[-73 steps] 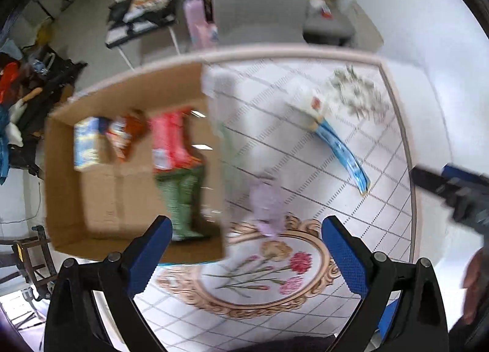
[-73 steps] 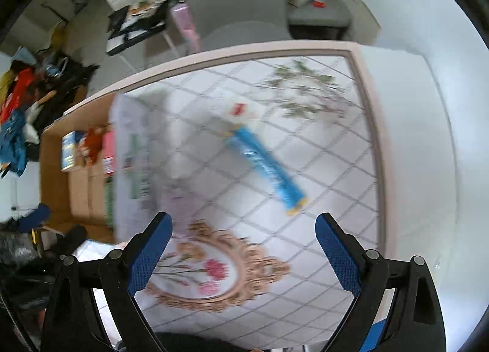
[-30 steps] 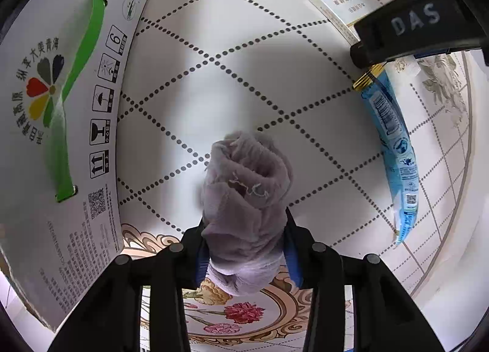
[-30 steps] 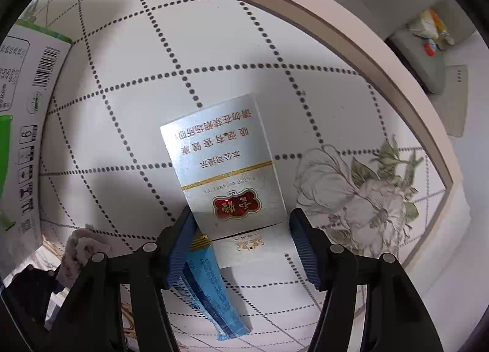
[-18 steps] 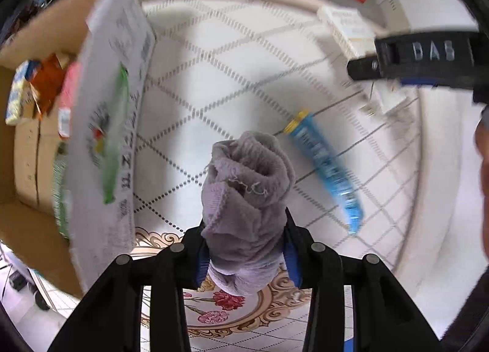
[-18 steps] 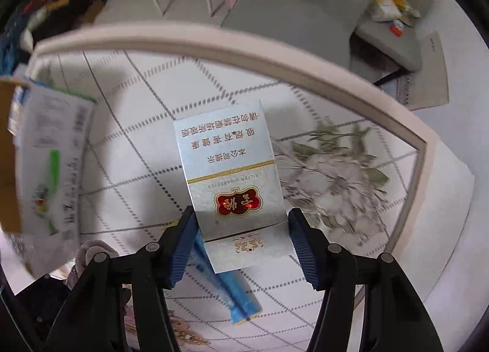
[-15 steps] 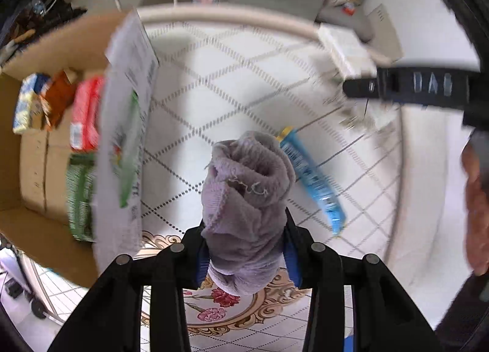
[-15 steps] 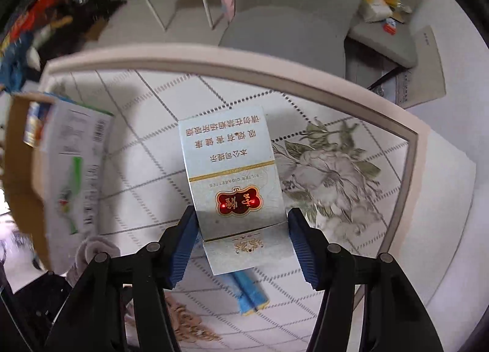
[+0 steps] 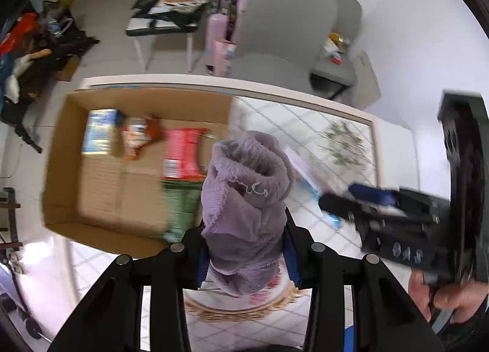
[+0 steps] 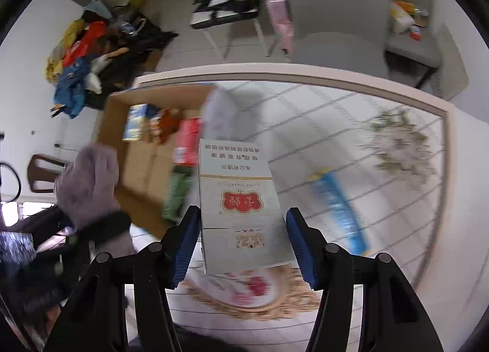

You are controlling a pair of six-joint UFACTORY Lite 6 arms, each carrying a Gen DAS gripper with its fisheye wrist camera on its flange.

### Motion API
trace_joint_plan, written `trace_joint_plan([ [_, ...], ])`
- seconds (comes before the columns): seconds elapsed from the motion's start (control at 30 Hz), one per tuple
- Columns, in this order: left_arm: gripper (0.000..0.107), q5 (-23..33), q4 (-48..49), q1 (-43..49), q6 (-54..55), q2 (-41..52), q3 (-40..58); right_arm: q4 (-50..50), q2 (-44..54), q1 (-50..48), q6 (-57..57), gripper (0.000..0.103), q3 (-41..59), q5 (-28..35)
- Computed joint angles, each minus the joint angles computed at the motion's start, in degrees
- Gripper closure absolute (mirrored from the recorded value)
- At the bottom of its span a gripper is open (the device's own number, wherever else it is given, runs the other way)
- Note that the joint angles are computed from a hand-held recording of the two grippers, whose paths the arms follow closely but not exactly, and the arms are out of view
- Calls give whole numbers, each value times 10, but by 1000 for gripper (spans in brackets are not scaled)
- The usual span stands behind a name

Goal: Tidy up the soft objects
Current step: 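Lower sock and white box into the box and open both tools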

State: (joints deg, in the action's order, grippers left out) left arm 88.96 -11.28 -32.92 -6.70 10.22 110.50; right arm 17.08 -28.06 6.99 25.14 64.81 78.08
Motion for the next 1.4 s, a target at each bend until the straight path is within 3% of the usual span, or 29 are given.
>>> trace_joint_plan([
  [0.13, 70, 26, -6, 117, 106, 14, 10, -23, 78, 170, 163, 43, 44, -82],
  [0.27, 70, 49, 1, 215, 211, 57, 46, -38, 208, 281, 267, 43, 125, -150],
  [0.53, 70, 19, 49, 322, 334, 185, 54, -60, 469, 374, 397, 44, 298, -226],
  [0.73, 70, 13, 77, 339, 359, 291, 84, -94, 610, 396, 452, 44, 403, -214],
  [0.97, 67, 18, 84, 341, 363, 371, 118, -140, 742, 400, 481, 44, 547, -152],
  [1.07, 66, 26, 99, 336, 352, 392, 136, -94, 795, 391, 439, 43, 599, -147],
  [1.13, 65, 34, 103, 337, 344, 401, 144, -66, 800, 389, 421, 35, 591, -154],
  [1.2, 58, 30, 106, 340, 345, 398, 148, -74, 803, 392, 433, 26, 596, -148],
  [1.3, 42, 20, 113, 342, 348, 383, 146, -85, 801, 394, 447, 25, 603, -130],
  [1.4, 40, 20, 110, 346, 351, 362, 142, -84, 792, 395, 458, 25, 599, -121],
])
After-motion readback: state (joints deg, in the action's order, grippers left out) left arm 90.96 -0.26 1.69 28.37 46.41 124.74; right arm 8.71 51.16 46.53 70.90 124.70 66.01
